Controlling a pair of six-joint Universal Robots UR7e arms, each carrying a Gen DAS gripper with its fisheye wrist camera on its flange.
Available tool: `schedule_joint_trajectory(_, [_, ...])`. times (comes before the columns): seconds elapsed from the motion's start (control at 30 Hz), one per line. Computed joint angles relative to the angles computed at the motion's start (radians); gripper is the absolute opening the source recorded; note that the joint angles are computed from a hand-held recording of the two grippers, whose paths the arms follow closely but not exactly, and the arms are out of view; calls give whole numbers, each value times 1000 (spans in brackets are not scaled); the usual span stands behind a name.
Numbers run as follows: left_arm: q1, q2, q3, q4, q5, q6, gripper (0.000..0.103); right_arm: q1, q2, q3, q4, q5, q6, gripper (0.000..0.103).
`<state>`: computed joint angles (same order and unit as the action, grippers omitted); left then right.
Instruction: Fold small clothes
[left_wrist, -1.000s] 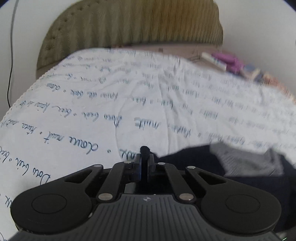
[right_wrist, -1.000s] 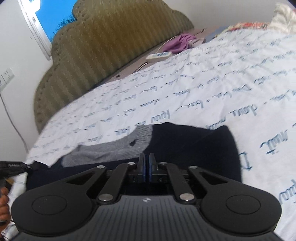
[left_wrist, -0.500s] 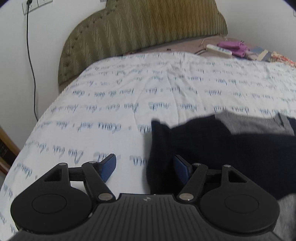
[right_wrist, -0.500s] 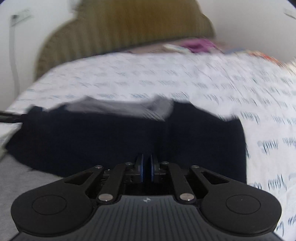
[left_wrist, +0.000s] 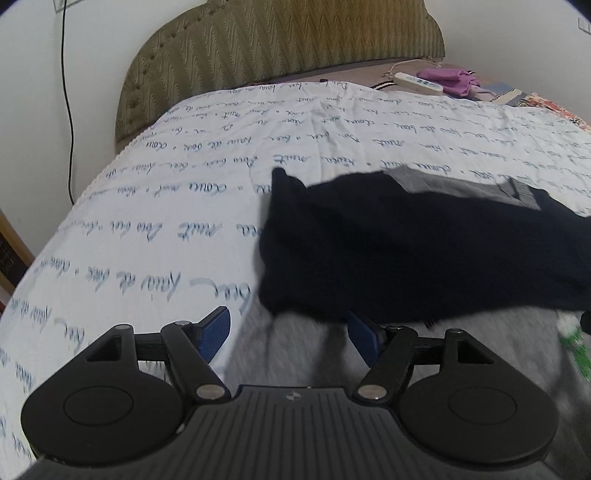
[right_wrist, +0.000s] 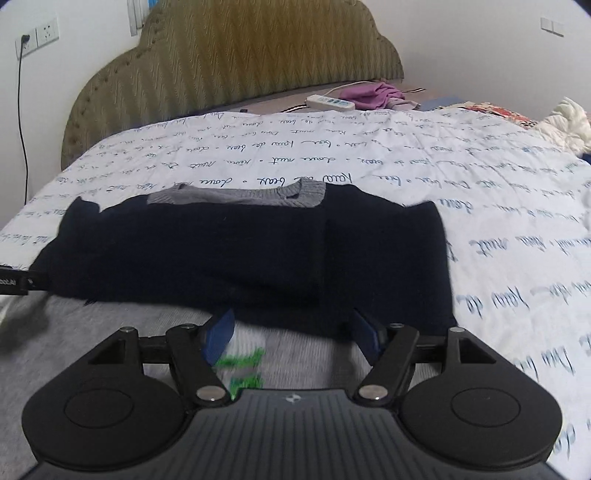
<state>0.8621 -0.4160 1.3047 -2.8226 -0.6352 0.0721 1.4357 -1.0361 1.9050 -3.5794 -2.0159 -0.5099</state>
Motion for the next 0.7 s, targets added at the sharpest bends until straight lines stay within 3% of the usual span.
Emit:
schedule_joint_trajectory(0.1, [-14, -32, 72, -8, -4, -37, 76, -1, -36, 63, -13, 27, 28, 75])
schedule_joint_trajectory(0.47, [-70, -144, 323, -49, 18, -162, 78, 7, -97, 238, -94, 77, 47, 76])
schedule_joint_trajectory(0.7, [-98, -191, 411, -34, 7, -226, 78, 13, -119, 312, -128, 90, 44, 77])
